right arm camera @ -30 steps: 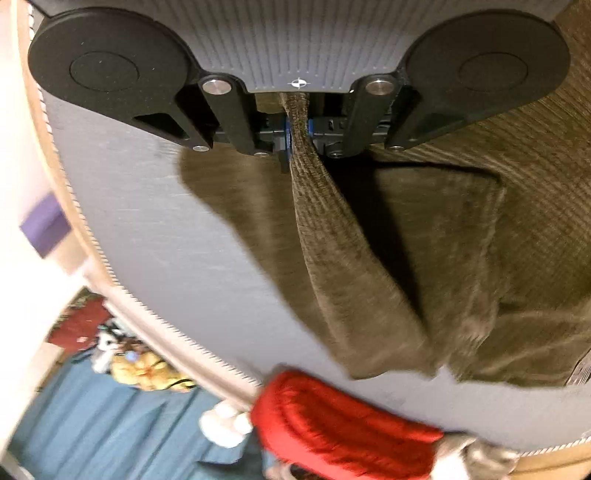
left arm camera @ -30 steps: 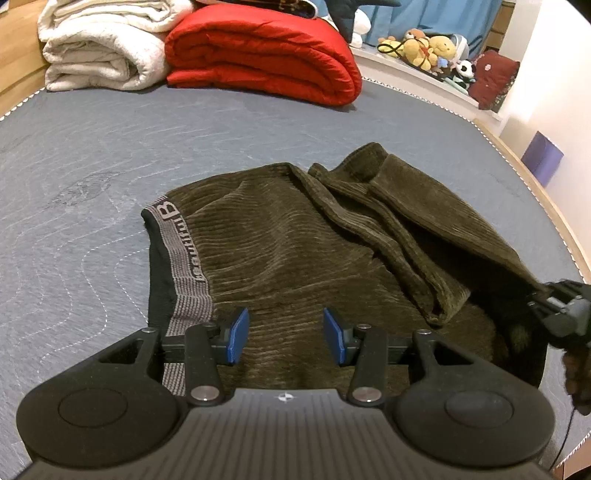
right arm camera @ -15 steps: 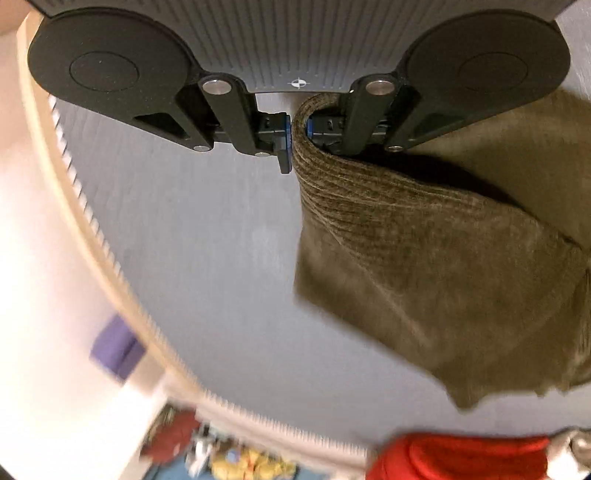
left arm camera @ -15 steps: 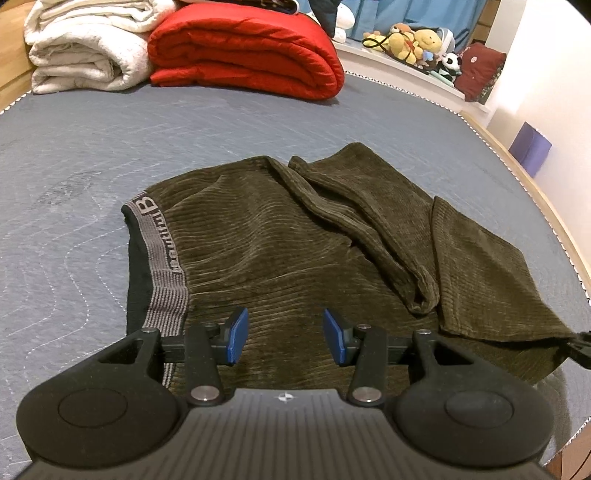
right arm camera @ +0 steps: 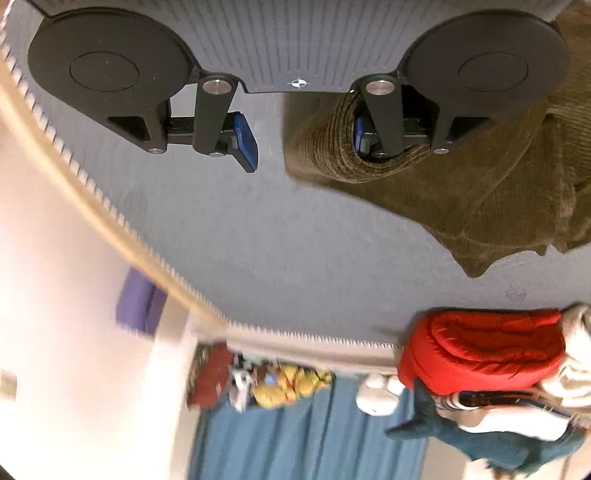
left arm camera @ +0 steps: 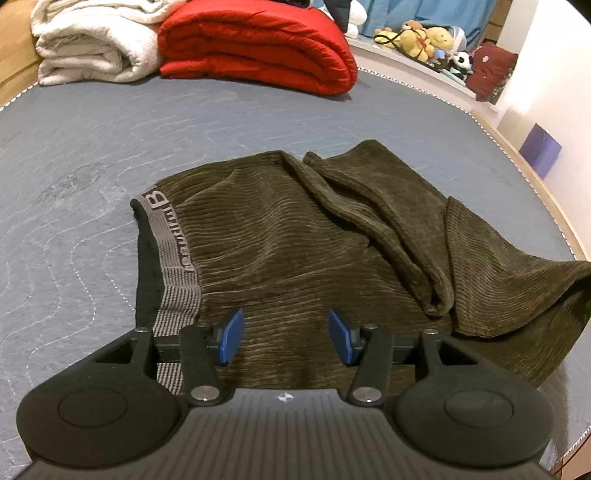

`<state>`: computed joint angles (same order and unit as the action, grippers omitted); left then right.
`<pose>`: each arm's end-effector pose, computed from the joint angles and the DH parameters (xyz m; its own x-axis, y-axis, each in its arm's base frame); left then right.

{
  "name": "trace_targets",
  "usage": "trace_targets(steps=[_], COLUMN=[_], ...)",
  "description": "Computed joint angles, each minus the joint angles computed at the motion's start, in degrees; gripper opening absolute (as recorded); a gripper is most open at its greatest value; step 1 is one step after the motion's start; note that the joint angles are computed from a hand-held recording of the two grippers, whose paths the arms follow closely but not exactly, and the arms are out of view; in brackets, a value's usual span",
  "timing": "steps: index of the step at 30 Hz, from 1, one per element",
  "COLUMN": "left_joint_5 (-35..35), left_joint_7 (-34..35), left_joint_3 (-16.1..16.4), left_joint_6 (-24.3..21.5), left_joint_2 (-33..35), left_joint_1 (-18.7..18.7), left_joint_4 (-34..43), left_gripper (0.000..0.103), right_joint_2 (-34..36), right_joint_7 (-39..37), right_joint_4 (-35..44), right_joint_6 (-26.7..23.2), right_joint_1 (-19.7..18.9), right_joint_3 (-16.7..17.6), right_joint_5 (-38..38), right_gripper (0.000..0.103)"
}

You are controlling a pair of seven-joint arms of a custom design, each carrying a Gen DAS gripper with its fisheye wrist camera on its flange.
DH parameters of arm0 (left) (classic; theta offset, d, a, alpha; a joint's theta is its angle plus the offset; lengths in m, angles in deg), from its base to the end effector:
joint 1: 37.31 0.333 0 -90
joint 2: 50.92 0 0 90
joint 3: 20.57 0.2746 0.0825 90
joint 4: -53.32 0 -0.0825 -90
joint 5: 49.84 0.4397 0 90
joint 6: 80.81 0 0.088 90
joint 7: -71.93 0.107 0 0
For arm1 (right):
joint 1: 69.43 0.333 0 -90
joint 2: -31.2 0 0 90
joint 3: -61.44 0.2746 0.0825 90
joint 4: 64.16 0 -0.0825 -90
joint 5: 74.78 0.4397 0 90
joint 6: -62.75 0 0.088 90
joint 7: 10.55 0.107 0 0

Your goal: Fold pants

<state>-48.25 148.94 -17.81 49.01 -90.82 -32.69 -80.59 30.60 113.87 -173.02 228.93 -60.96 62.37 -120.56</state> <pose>0.4614 0.0639 0.6124 0.2935 -0.9464 0.1345 -0.7591 -0.3163 -0.5690 0.6389 0.1493 0.5495 0.0961 -0.9659 0.2404 -0.4531 -0.2575 -0.8535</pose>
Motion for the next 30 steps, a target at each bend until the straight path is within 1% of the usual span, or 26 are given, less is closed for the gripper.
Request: trace_targets(steps=[1,2,3,4,5,7,8,10,13,16,18,22,27,30], left_joint_5=[0.1,0.1,-0.1,-0.1,0.1,0.1,0.1,-0.3,-0.7,-1.1,-1.4,-1.9,-2.6,-3.0], left_joint_7=[-0.1,-0.1,-0.1,0.1,0.1,0.1,0.0,0.0,0.3,0.8,1.0,1.1,1.7,1.9], left_joint_3=[0.0,0.1,0.3,0.5,0.5,0.5,0.5,0.6,0.5,0.4,0.4,0.3,0.2,0.1], left_joint_6=[0.0,0.0,0.0,0.1,0.1,0.1,0.0,-0.3,-0.4,-0.3,-0.4,-0.7,-0.5,-0.5], left_joint_2=[0.0,-0.1,-0.3,-0.2,-0.2,0.1,0.4,0.8,1.1,1.3,1.5,2.2,2.5,2.6], left_joint_1=[0.2,0.3,0.3,0.4,0.6,0.9,0.9,0.9,0.6,0.1,-0.2,-0.4,-0.9,-1.3], left_joint_4=[0.0,-0.1,-0.2,-0.1,-0.1,0.1,0.2,0.5,0.7,0.8,1.0,1.3,1.4,1.5], left_gripper=[0.056,0.056,0.057,0.057,0.058,0.058,0.058,0.058,0.058,0.06,0.06,0.06,0.06,0.06], right_joint_2=[0.6,0.0,0.9,1.7,1.6,1.7,1.3,0.6,-0.6,-1.1,-1.5,-1.8,-3.4,-5.7], right_joint_7=[3.8,5.8,9.1,12.1,14.1,17.9,20.7,26.3,30.9,31.6,30.2,27.9,18.7,15.6], right_joint_4=[1.2,1.5,3.3,5.0,5.5,6.2,6.0,5.4,3.7,2.7,1.8,1.1,-0.6,-2.9], right_joint_6=[-1.8,-4.5,-8.5,-12.8,-15.7,-19.5,-21.4,-24.6,-26.5,-27.6,-28.3,-29.1,-29.6,-28.8], right_joint_1=[0.1,0.4,0.7,1.1,1.2,0.7,0.5,0.2,-0.4,-1.2,-1.6,-2.0,-2.3,-2.7], right_joint_3=[0.2,0.3,0.6,0.6,0.3,-0.6,-0.9,-1.1,-1.1,-1.2,-1.2,-1.1,-1.1,-1.0], right_joint_5=[-3.9,-5.1,-6.2,-5.2,-2.7,7.1,10.3,12.6,16.9,22.9,26.1,29.9,36.0,36.3], right_gripper=[0.051,0.053,0.055,0.062,0.068,0.07,0.07,0.07,0.07,0.07,0.07,0.07,0.071,0.072])
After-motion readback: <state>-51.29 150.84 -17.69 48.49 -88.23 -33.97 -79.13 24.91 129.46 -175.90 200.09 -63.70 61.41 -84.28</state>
